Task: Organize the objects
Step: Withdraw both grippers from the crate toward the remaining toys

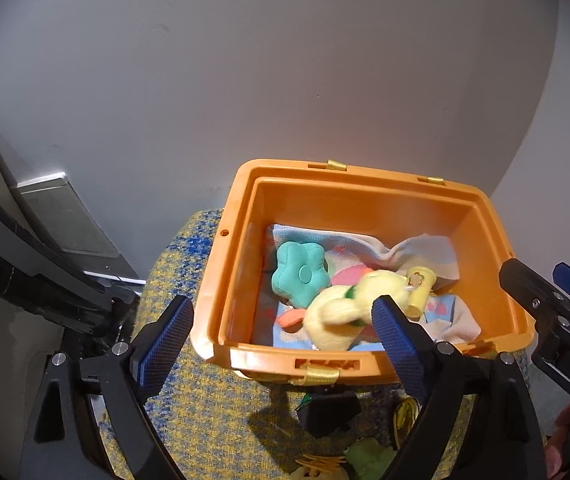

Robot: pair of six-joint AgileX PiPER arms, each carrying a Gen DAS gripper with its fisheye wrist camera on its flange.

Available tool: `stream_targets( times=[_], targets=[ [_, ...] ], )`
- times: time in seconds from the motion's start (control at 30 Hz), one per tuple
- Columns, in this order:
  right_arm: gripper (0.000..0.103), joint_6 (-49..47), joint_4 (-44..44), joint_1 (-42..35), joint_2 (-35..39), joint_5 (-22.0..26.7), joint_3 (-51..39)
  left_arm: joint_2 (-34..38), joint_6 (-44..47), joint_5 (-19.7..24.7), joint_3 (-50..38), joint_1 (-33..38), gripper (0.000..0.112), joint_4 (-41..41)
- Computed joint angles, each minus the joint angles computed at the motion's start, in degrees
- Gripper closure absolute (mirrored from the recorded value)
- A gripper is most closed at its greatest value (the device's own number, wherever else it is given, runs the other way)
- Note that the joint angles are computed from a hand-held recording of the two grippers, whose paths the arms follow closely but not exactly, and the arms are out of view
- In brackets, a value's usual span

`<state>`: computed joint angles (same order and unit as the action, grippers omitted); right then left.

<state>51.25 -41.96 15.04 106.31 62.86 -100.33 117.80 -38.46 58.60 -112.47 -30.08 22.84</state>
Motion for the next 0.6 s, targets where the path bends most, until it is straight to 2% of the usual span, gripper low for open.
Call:
stream_targets(
  times=[0.6],
  targets=[
    [0.014,5.67,-7.32,7.67,-5.73,4.4,5.59,-10.89,-7.67,-2.07,12.5,-4.76,0.014,6.75]
  ],
)
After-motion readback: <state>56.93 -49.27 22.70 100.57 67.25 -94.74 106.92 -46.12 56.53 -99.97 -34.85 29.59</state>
